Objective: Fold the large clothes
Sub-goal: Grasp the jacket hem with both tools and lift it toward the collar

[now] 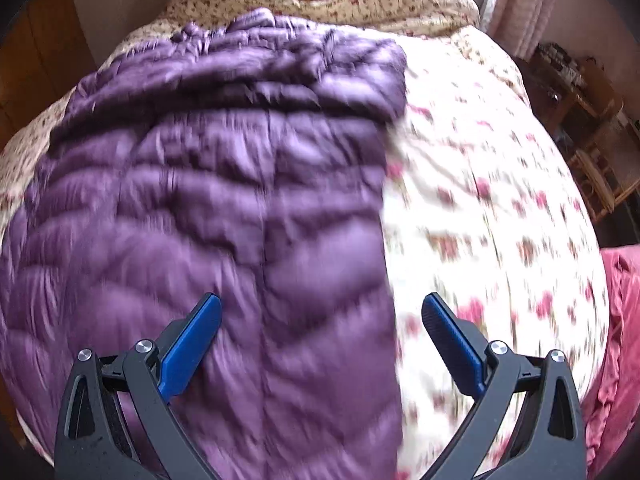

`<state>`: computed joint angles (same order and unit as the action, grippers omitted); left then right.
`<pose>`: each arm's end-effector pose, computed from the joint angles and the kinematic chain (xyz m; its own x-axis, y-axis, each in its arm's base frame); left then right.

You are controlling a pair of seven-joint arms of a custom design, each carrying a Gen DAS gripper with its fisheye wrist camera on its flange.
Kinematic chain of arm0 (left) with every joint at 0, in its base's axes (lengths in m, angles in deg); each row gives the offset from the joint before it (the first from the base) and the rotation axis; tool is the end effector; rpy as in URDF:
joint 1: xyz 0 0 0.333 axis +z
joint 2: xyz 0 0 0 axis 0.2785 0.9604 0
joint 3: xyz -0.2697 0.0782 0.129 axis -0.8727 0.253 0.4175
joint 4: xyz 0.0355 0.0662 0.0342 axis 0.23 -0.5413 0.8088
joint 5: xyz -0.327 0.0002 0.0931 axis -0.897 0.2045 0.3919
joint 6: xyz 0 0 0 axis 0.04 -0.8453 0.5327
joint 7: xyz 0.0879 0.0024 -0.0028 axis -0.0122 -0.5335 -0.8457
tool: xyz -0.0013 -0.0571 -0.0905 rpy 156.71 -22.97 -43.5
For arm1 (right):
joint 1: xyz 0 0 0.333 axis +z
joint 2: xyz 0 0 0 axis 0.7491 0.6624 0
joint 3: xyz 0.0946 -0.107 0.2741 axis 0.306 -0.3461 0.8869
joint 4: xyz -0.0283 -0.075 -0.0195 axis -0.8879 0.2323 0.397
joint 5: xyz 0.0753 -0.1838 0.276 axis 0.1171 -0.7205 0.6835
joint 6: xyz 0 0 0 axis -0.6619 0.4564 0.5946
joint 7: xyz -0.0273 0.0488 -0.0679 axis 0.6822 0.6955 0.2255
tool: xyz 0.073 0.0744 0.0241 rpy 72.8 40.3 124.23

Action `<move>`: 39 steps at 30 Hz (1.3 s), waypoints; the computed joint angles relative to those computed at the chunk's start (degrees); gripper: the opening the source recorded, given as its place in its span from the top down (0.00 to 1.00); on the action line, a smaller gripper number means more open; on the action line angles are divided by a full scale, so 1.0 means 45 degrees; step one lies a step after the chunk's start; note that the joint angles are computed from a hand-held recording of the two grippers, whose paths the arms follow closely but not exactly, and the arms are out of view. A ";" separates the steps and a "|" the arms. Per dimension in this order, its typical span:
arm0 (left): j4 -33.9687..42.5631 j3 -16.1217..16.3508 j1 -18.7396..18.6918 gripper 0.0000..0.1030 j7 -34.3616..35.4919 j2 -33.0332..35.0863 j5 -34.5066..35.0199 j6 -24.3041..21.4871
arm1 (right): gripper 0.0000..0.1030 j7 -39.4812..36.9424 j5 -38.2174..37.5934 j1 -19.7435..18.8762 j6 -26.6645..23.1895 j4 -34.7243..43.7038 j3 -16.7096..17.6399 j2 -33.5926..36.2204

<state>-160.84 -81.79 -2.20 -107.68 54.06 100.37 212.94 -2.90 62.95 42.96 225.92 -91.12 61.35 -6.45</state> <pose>0.2725 -0.2256 0.3084 0.6101 -0.7478 0.2619 -0.5047 -0.6216 -0.5991 0.5680 -0.0525 0.3061 0.6913 -0.7225 0.0005 -0.6463 -0.6187 -0.4467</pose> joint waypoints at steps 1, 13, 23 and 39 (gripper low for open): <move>-0.0018 -0.0108 -0.0088 0.30 -0.0279 0.0036 0.0060 0.0059 | 0.03 -0.0172 0.0010 -0.0124 -0.0128 -0.0228 -0.0034 -0.0147; 0.0304 -0.0805 -0.1495 0.68 -0.2501 0.0603 0.0168 -0.0320 | 0.43 -0.1534 0.0079 -0.1175 -0.3062 -0.1324 -0.0977 -0.1128; 0.0302 -0.0841 -0.1738 0.95 -0.1186 -0.0948 -0.0052 -0.0754 | 0.89 -0.3755 0.0971 -0.0597 -0.3508 -0.2183 -0.1133 -0.3075; 0.2431 0.1665 0.1999 0.96 0.1670 -0.0928 0.3693 0.1547 | 0.90 -0.1551 0.3424 0.1618 -0.2005 0.2075 -0.0045 -0.1083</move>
<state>-149.90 -74.30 6.80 -100.16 49.89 116.99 219.90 -9.88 78.36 50.24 216.90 -81.78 61.14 -11.32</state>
